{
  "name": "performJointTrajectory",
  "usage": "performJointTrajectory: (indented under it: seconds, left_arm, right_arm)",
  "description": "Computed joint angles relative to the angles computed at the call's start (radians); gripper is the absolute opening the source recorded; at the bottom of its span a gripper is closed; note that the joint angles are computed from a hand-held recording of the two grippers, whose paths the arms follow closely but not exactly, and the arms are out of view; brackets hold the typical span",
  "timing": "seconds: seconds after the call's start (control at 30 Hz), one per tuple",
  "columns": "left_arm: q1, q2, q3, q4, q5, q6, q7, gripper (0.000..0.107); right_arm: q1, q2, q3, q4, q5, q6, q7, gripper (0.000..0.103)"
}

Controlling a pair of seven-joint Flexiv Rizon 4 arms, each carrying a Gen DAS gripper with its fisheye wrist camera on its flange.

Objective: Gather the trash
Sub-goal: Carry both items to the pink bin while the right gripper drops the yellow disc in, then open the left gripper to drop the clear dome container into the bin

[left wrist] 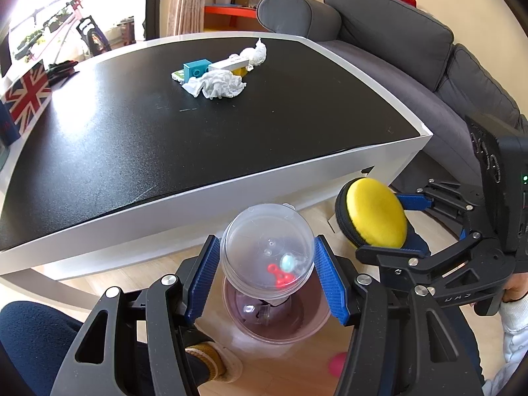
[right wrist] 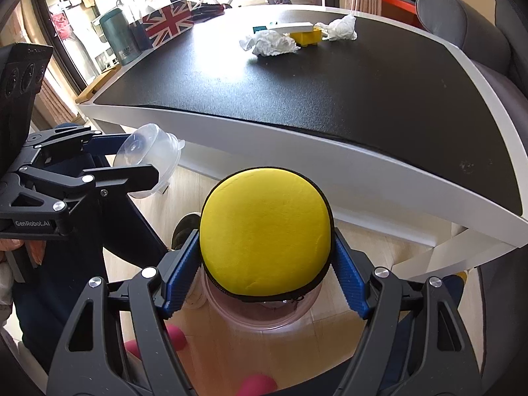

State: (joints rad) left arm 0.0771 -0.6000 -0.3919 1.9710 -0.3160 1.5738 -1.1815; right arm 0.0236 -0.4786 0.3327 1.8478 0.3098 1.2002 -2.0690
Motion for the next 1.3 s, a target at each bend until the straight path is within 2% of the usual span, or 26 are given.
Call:
performJointTrajectory:
  seconds: [0.13, 0.2, 0.33, 0.7, 1.07, 1.3]
  left_arm:
    - [0.001, -0.002, -0.002, -0.001, -0.001, -0.001, -0.002, 0.057]
    - [0.003, -0.002, -0.004, 0.000, 0.000, -0.002, -0.002, 0.057]
    - [-0.001, -0.003, 0.000, -0.003, 0.001, -0.006, -0.002, 0.057]
    - [-0.018, -0.012, 0.011, -0.016, -0.004, -0.038, 0.018, 0.057]
    - [-0.099, -0.048, 0.080, -0.074, -0.020, -0.122, 0.039, 0.057]
    - [-0.121, -0.056, 0.094, -0.094, -0.033, -0.145, 0.054, 0.058]
  right_arm:
    - [-0.007, -0.008, 0.006, -0.012, 0.010, -0.024, -0.016, 0.078]
    - [-0.011, -0.009, 0.008, -0.019, 0.017, -0.036, -0.022, 0.087]
    - [-0.006, -0.007, 0.000, -0.018, 0.025, -0.030, -0.022, 0.089]
    - [0.007, 0.010, -0.024, -0.008, 0.014, -0.027, 0.017, 0.094]
    - [-0.011, 0.034, -0.038, 0.020, 0.000, 0.008, 0.045, 0.095]
    - [-0.032, 0.034, -0.035, 0.020, 0.011, 0.014, 0.050, 0.095]
